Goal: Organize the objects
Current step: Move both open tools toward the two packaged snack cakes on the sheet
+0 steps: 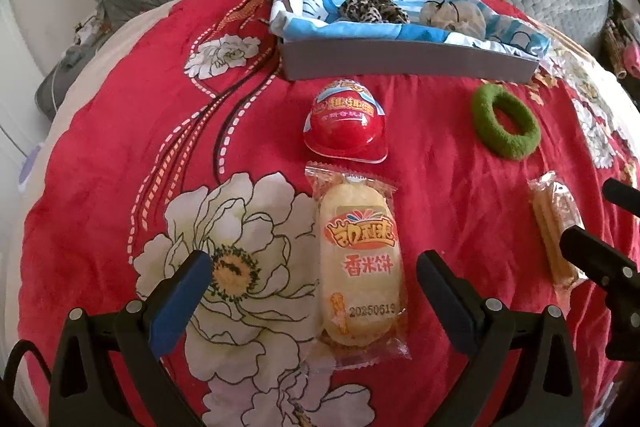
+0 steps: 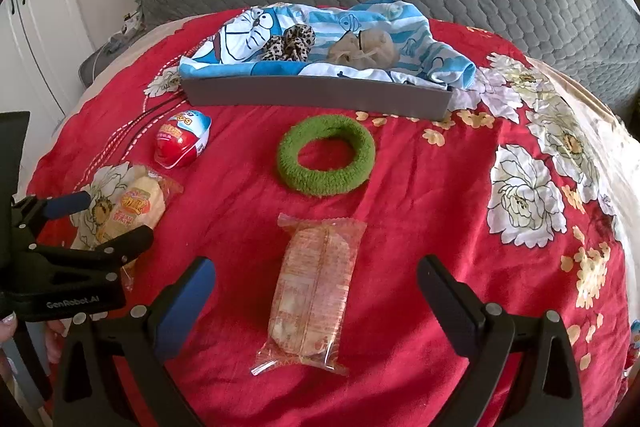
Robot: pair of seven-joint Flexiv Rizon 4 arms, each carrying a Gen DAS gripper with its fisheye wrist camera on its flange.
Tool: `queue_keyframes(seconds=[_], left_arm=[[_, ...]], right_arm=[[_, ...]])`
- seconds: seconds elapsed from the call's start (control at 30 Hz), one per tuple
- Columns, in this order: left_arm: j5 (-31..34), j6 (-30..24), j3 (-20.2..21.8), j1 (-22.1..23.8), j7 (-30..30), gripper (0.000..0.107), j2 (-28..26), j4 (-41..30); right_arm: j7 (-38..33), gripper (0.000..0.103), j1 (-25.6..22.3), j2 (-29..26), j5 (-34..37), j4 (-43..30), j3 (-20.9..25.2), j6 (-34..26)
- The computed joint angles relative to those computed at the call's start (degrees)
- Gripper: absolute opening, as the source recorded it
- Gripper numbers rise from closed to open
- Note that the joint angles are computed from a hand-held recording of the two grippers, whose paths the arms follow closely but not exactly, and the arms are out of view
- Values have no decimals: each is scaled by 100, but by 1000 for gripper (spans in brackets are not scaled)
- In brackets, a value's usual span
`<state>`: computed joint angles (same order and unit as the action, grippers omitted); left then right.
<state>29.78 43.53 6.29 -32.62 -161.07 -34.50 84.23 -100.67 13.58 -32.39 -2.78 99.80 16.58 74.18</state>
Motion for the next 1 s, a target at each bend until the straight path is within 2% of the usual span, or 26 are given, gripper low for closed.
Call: queue_keyframes(seconds=[0.77, 1.0], left_arm=[[-90, 248, -21, 62, 322, 101, -70, -48], [-296, 414, -34, 119, 476, 93, -107, 0]], right_arm=[[377, 101, 302, -60, -506, 124, -391, 8], [433, 86, 261, -88, -557, 96, -337, -52]])
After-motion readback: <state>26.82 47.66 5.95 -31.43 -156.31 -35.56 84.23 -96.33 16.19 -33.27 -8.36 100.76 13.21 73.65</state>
